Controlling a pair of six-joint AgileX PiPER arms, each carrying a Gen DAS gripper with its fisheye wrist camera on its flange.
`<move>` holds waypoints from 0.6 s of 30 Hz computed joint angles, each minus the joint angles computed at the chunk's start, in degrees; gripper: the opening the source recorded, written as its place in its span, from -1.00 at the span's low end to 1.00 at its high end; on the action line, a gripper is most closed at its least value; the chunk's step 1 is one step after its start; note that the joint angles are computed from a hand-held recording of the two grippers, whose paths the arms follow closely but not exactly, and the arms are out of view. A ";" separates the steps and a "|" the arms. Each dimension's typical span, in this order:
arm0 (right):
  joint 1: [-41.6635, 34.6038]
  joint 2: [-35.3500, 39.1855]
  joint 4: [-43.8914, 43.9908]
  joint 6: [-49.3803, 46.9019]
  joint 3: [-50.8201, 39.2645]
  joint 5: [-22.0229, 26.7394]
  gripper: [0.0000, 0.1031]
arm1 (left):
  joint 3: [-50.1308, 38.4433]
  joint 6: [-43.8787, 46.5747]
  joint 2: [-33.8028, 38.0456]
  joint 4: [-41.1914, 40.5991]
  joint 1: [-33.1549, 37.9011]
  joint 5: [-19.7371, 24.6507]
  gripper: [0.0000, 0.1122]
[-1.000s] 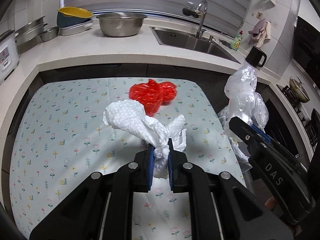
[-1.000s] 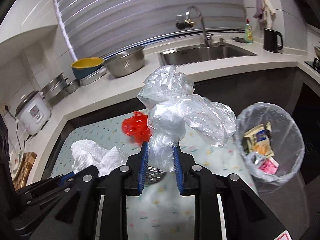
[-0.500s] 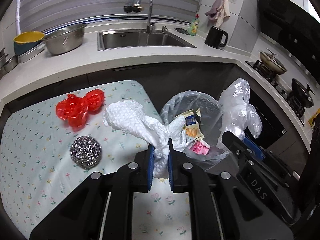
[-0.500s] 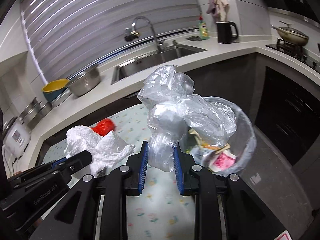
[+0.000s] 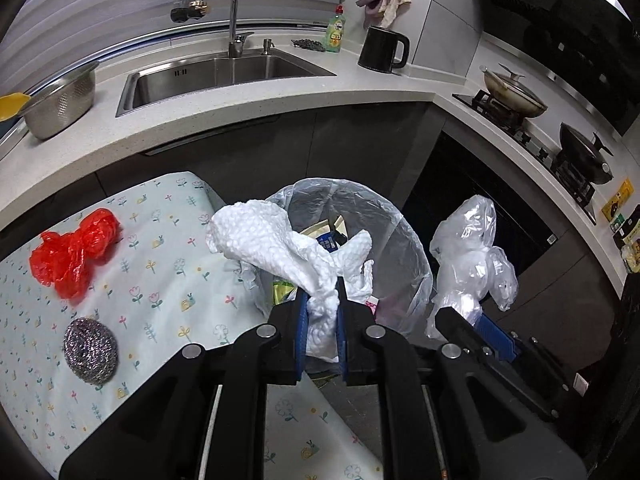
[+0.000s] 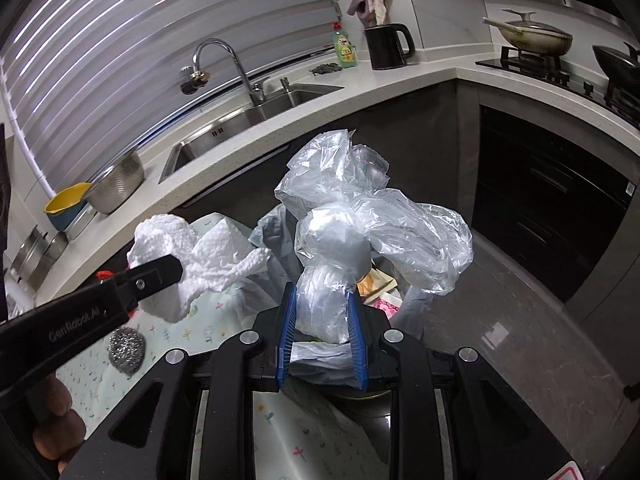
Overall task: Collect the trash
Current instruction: 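Carry the paper towel and clear plastic bag toward the bin, then open both grippers over the bin to drop the towel and plastic bag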
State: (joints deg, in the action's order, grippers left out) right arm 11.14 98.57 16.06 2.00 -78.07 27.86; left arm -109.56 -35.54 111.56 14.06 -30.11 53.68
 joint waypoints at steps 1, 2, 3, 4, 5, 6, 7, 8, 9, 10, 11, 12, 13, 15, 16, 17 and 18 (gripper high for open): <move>-0.29 0.41 0.31 -0.37 -0.11 -0.08 -0.55 | -1.27 0.35 0.97 -0.30 -0.04 0.49 -0.79; -0.56 1.01 0.65 -0.70 -0.35 -0.14 -0.55 | -2.71 0.86 2.07 -0.75 0.08 1.06 -0.79; -0.61 1.39 0.64 -0.60 -0.56 -0.15 -0.56 | -4.36 1.24 3.20 -1.11 0.10 1.88 -0.77; -0.61 1.80 0.56 -0.40 -0.70 -0.26 -0.55 | -5.77 1.75 4.32 -1.71 0.30 2.46 -0.77; -0.74 2.53 0.73 -0.51 -1.14 -0.26 -0.55 | -6.60 2.05 5.06 -2.11 0.45 2.58 -0.77; -0.67 2.96 0.70 -0.37 -1.36 -0.28 -0.55 | -7.02 2.28 5.53 -2.28 0.53 2.57 -0.77; -0.62 3.29 0.62 -0.30 -1.50 -0.31 -0.55 | -7.85 2.60 6.27 -2.48 0.63 2.93 -0.76; -0.57 3.93 0.53 -0.29 -1.97 -0.37 -0.56 | -8.51 2.93 6.88 -2.83 0.81 3.18 -0.75; -0.57 4.55 0.58 -0.43 -2.50 -0.27 -0.55 | -8.86 3.28 7.30 -3.30 1.07 3.15 -0.70; -0.52 5.17 0.54 -0.43 -3.07 -0.17 -0.55 | -8.85 3.22 7.43 -3.29 1.17 3.04 -0.62; -0.34 5.77 0.31 -0.20 -3.66 -0.08 -0.56 | -8.78 3.04 7.53 -3.19 1.31 2.76 -0.57; -0.13 6.34 0.01 0.03 -4.29 0.01 -0.56 | -8.43 3.12 7.47 -3.35 1.51 2.10 -0.50; 0.08 6.90 -0.39 0.38 -4.94 0.09 -0.56 | -8.21 3.31 7.47 -3.42 1.74 1.52 -0.46; 0.28 8.02 -0.64 0.62 -6.29 0.37 -0.56 | -8.61 3.13 7.73 -3.01 2.09 1.68 -0.39; 0.39 8.27 -0.73 0.69 -6.55 0.39 -0.56 | -8.63 3.00 7.71 -3.19 2.37 1.61 -0.34; 0.57 8.79 -0.96 0.92 -7.30 0.59 -0.56 | -8.32 2.86 7.48 -3.46 2.74 1.36 -0.31; 0.78 9.25 -1.27 1.18 -7.99 0.78 -0.55 | -7.51 2.59 6.97 -3.45 3.06 0.83 -0.26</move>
